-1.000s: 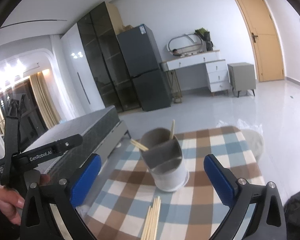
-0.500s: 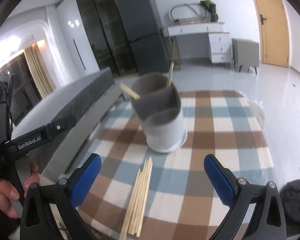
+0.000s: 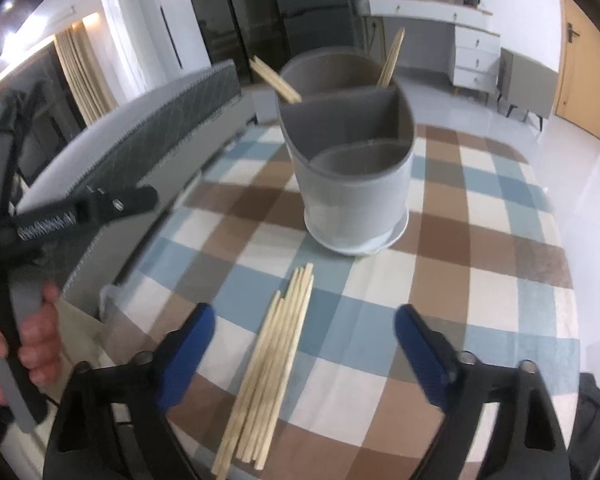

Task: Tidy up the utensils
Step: 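Raise both open tools and move them back toward the chopstick bundle, then lower the right tool to the bundle and pinch one chopstick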

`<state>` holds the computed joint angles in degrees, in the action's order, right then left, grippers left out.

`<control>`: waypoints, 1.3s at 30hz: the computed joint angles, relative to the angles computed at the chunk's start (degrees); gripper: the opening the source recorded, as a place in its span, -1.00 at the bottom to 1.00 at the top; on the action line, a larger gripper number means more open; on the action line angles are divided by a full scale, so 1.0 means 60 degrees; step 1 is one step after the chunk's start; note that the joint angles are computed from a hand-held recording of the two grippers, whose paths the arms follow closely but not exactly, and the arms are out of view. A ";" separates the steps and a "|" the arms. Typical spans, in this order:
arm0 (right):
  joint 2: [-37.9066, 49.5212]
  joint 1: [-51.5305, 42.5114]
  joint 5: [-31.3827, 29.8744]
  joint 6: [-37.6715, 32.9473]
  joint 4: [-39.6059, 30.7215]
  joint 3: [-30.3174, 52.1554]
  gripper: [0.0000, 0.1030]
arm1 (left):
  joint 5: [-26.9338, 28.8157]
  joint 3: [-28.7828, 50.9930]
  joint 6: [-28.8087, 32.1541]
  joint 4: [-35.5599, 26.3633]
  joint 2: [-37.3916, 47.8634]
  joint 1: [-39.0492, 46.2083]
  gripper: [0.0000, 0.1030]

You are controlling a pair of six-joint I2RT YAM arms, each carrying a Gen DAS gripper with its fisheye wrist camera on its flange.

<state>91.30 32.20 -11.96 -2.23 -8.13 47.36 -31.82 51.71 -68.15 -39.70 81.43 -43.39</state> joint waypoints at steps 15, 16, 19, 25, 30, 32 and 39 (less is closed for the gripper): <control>0.3565 0.0623 0.1439 -0.0197 -0.1874 0.2776 -0.03 | 0.1482 -0.0285 -0.0442 0.0108 -0.0106 0.1235 0.85; 0.3674 0.0654 0.1546 -0.0183 -0.1990 0.2879 -0.07 | 0.1562 -0.0308 -0.0422 0.0137 -0.0102 0.1318 0.85; 0.3716 0.0706 0.1642 -0.0123 -0.2075 0.2941 -0.10 | 0.1847 -0.0457 -0.0544 0.0238 -0.0218 0.1475 0.85; 0.3856 0.0996 0.2127 -0.0172 -0.2360 0.3241 -0.14 | 0.2037 -0.0453 -0.0589 0.0236 -0.0272 0.1567 0.85; 0.4179 0.1250 0.2509 -0.0175 -0.2555 0.3692 -0.36 | 0.2154 -0.0466 -0.0736 0.0075 -0.0314 0.1698 0.85; 0.4389 0.1316 0.2547 -0.0099 -0.2681 0.4026 -0.37 | 0.2187 -0.0467 -0.0836 -0.0094 -0.0291 0.1786 0.85; 0.4900 0.1302 0.2285 0.0094 -0.2828 0.4835 -0.41 | 0.2663 -0.0745 -0.0826 0.0031 -0.0480 0.2117 0.85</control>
<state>120.70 40.01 1.75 -1.66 -25.10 76.37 -15.84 47.24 -73.10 -39.52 78.55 -30.68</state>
